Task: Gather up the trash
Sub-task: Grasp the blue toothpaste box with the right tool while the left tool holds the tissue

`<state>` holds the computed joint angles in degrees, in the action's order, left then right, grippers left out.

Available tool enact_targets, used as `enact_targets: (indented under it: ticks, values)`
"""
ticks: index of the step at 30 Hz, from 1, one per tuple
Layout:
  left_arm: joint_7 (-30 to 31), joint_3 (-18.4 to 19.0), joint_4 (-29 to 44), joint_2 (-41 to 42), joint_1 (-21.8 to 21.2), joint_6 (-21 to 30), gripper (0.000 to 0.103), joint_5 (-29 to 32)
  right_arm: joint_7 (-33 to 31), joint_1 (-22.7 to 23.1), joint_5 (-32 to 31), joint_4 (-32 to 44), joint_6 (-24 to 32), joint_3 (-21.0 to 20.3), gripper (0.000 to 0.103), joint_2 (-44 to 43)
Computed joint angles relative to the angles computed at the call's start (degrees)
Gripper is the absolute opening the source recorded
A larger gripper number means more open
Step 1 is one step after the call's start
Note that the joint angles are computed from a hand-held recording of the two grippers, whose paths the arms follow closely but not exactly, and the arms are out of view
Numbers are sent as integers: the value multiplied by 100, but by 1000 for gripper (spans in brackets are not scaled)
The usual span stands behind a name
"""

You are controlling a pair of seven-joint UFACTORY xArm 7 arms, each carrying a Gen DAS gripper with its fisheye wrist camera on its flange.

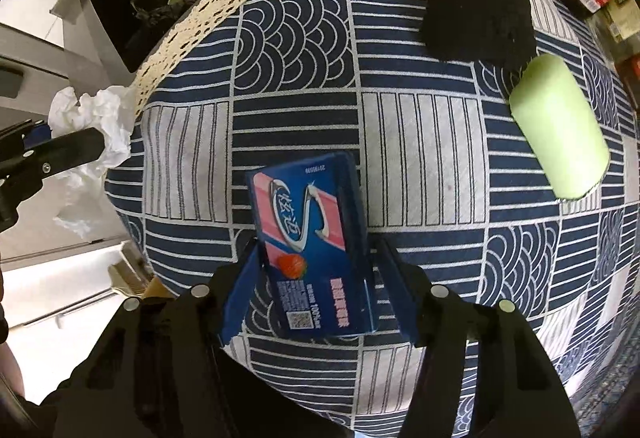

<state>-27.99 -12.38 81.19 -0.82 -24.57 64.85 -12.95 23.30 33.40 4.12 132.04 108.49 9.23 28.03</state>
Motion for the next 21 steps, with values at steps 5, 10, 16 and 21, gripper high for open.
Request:
enact_targets:
  ticks: [5,10,16,21]
  values:
    - [3,14,-74,-42,14,-69,36,-31,58,78,-95,399,135,-61,54,276]
    - [45,12,35,8,15,-21,36,27,69,50,-54,459,161,-91,54,281]
    - [87,25,146,49,26,48,36,74,141,-24,10,429,151,-68,54,127]
    - [221,63,270,100,75,155,36,81,268,86,-58,1527,562,-123,54,687]
